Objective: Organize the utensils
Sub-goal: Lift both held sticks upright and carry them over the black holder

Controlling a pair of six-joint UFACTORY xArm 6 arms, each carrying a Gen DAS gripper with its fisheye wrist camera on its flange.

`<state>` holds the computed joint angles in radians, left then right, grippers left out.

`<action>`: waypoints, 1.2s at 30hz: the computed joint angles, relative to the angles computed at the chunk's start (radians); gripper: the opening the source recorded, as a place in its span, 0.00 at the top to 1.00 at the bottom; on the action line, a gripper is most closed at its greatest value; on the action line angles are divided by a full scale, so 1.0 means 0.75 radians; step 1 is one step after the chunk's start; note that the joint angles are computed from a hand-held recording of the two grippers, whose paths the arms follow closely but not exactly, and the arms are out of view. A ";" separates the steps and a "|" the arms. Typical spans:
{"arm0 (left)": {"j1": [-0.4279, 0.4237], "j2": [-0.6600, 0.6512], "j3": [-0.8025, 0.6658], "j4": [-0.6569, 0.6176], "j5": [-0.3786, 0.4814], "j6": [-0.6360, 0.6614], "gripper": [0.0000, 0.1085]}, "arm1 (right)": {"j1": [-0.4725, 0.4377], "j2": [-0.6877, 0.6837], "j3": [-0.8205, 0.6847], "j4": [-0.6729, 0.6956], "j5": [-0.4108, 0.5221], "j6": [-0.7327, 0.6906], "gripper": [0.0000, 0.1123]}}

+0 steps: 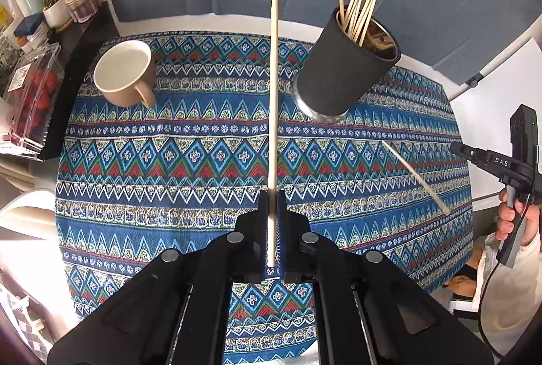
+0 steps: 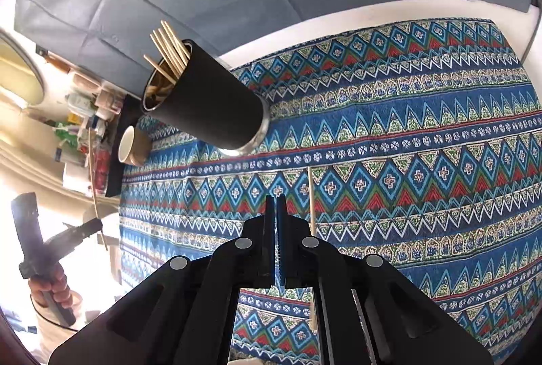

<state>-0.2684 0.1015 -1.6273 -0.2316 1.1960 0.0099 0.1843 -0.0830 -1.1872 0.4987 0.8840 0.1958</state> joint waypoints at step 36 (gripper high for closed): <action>-0.059 0.154 -0.135 -0.174 -0.058 -0.003 0.96 | 0.092 0.231 0.054 -0.320 0.156 0.155 0.96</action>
